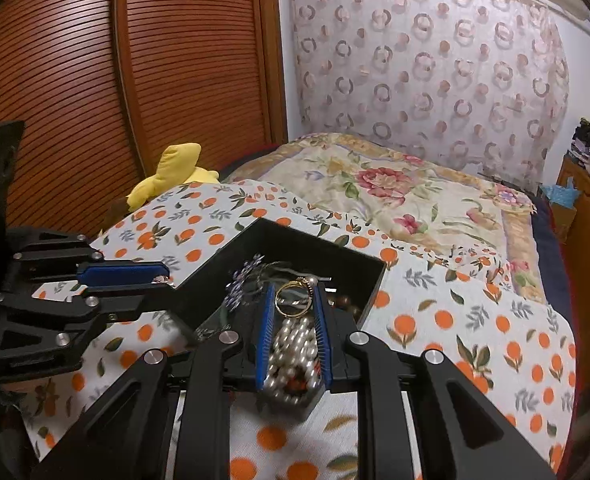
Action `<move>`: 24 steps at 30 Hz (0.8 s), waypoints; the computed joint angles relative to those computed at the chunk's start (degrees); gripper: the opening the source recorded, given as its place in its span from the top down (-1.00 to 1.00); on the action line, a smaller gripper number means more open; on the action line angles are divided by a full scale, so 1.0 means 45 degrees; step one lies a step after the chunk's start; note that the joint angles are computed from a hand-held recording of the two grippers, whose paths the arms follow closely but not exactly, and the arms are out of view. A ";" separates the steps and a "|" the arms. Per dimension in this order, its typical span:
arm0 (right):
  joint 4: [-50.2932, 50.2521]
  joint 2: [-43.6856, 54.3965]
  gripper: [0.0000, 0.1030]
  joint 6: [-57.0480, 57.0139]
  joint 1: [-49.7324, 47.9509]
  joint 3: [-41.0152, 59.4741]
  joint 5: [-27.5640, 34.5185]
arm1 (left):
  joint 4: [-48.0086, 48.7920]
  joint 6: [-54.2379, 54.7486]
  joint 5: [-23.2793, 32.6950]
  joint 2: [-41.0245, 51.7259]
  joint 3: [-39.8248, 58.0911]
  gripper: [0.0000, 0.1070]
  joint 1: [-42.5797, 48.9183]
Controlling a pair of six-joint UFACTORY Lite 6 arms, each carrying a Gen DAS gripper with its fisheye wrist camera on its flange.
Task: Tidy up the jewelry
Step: 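Lower the charm into the box with the left tool while the right drops the gold ring in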
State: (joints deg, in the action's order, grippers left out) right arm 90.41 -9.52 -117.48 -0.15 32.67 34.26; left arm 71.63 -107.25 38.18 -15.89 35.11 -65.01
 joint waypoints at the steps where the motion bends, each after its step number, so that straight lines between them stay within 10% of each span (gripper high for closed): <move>1: 0.0106 0.0242 0.58 -0.0074 0.0079 0.0163 -0.0027 | 0.0081 0.0071 -0.0176 0.0036 0.0037 0.74 0.0248; 24: 0.1498 0.2244 0.41 -0.1534 -0.0451 0.0925 0.0461 | 0.1531 0.1089 -0.3267 0.4134 0.3227 0.74 0.4615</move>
